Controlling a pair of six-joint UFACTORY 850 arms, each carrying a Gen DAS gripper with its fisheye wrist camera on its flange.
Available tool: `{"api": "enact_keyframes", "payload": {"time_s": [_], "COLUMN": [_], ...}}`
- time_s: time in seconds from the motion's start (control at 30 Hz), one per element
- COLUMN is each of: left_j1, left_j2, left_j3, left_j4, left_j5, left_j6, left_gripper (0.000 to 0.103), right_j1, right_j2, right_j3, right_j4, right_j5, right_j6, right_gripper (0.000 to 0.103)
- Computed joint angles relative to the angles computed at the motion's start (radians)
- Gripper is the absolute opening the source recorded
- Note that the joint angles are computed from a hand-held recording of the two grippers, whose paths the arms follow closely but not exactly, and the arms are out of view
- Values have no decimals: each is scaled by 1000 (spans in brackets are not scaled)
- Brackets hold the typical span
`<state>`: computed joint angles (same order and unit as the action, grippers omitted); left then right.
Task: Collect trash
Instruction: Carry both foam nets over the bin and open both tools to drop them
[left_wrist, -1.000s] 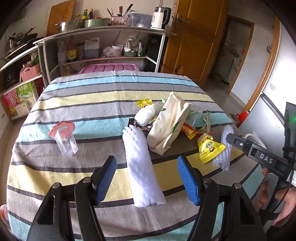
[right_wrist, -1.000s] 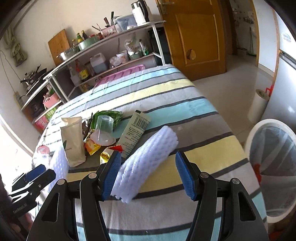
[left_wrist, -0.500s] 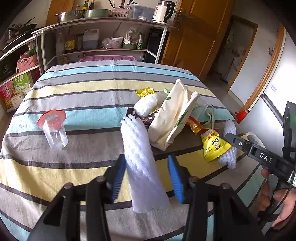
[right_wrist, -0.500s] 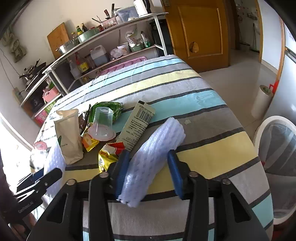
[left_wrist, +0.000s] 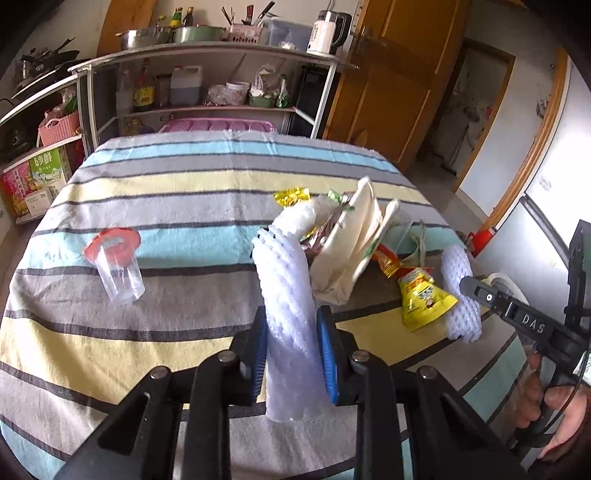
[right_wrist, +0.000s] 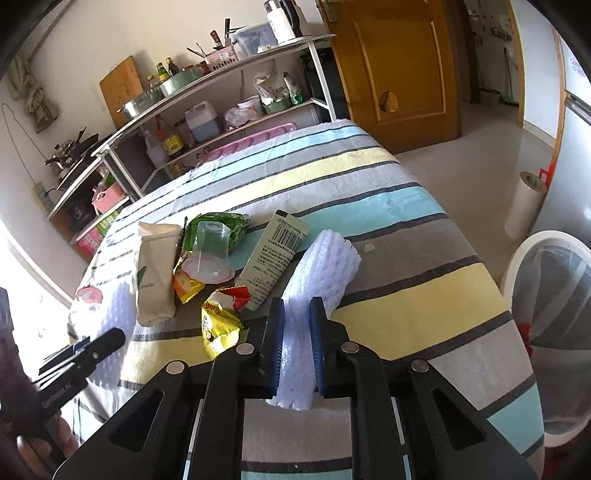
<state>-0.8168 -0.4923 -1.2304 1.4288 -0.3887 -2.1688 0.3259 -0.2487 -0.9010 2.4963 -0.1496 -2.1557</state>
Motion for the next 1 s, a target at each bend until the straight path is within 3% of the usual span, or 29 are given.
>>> {"api": "enact_keyframes", "payload": {"time_s": [0.23, 0.43, 1.0], "left_j1": [-23, -42, -109], "left_j2": [24, 15, -146], "left_j3": [-3, -41, -330], "left_j4": [61, 61, -115], "left_j5": [-30, -29, -29], "left_j6": [-34, 11, 396], "left_gripper": [27, 27, 27], "right_j1": [-10, -29, -132], "right_j2": [46, 90, 291], "right_j3": [42, 79, 226], "right_j4": [147, 173, 391], "right_j5": [-31, -57, -77], "right_j6": [-157, -181, -404], "right_gripper": [12, 12, 12]}}
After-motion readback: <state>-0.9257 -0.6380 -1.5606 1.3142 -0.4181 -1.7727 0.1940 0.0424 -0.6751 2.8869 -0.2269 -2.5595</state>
